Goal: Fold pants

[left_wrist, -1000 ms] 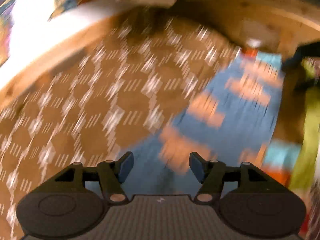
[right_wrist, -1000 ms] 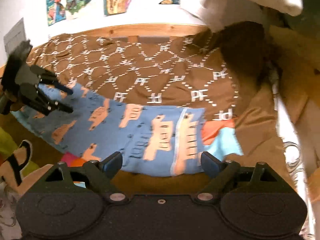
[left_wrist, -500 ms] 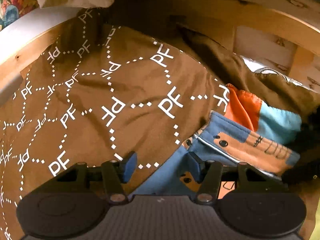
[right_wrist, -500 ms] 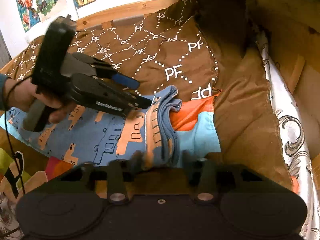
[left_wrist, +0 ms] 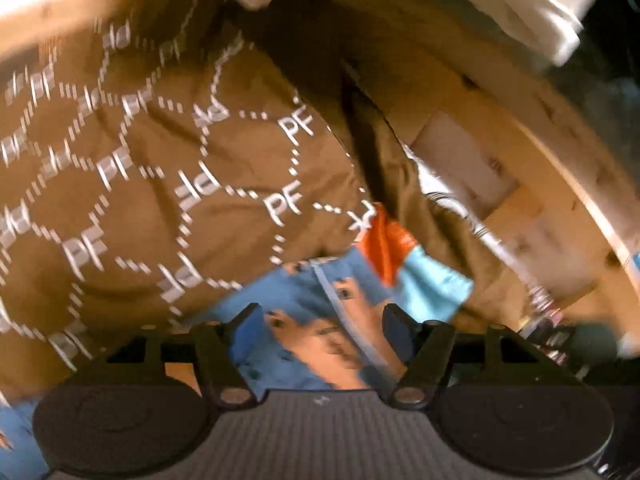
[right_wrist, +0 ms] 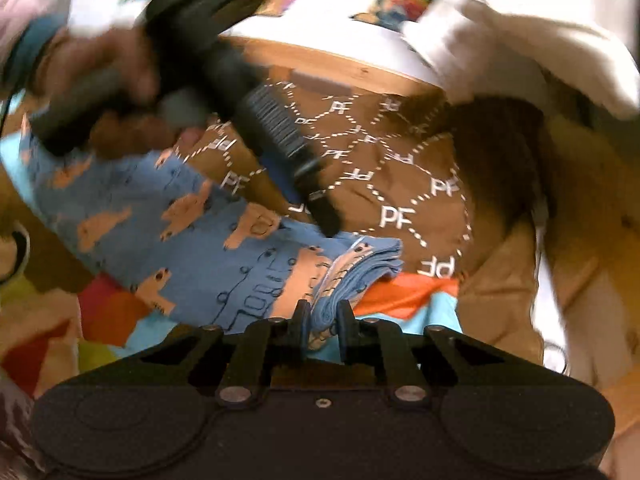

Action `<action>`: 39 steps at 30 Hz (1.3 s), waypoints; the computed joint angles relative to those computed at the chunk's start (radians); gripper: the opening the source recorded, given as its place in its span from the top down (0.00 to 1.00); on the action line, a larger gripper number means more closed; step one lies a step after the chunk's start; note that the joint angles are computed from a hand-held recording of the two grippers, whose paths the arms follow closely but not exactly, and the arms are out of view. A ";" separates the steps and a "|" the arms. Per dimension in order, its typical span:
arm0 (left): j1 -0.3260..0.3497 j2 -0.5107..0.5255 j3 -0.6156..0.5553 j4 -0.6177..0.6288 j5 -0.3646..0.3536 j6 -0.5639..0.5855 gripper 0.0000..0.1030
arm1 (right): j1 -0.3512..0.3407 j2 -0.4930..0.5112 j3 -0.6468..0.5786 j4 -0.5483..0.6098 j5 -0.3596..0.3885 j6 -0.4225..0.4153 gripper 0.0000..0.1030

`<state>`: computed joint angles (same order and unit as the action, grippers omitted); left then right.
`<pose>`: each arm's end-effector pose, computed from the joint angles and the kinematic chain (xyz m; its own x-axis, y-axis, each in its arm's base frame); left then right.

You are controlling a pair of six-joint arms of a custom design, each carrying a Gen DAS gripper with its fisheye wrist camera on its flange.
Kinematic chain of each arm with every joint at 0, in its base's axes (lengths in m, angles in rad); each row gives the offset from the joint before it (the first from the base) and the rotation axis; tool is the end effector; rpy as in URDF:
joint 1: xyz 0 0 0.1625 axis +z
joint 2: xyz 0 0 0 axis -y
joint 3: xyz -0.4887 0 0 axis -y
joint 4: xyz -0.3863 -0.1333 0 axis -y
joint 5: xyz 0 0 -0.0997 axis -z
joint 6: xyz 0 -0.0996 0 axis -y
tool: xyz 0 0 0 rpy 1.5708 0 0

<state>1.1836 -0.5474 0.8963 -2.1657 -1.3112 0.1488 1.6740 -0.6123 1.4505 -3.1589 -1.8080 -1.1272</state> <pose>-0.1929 -0.8938 0.2157 -0.8541 0.4368 -0.2823 0.4984 0.8426 -0.2039 0.1914 -0.7817 0.1533 -0.3539 -0.6320 0.6894 -0.9205 0.3658 -0.1372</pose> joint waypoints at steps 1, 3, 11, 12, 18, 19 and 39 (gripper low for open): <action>0.000 0.011 -0.027 0.031 -0.008 -0.033 0.31 | 0.003 0.006 0.002 -0.011 -0.007 -0.022 0.86; -0.011 0.039 -0.078 0.075 0.010 -0.082 0.31 | 0.006 0.013 0.007 -0.027 -0.013 -0.054 0.86; -0.070 0.120 -0.172 0.190 0.214 -0.100 0.35 | 0.020 0.041 0.018 -0.072 -0.038 -0.150 0.86; -0.073 0.122 -0.169 0.198 0.224 -0.094 0.37 | 0.021 0.042 0.020 -0.077 -0.039 -0.154 0.86; -0.076 0.114 -0.147 0.195 0.271 -0.099 0.71 | 0.025 0.049 0.017 -0.080 -0.040 -0.156 0.86; -0.072 0.113 -0.150 0.198 0.258 -0.112 0.86 | 0.025 0.049 0.018 -0.083 -0.040 -0.153 0.86; 0.114 -0.215 0.279 -0.139 -0.020 -0.105 0.89 | 0.089 0.069 0.041 0.063 0.067 -0.088 0.86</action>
<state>1.2981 -0.7620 1.1757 -2.3044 -1.3308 0.0439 1.7630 -0.5438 1.4913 -3.0956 -1.7412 -1.2152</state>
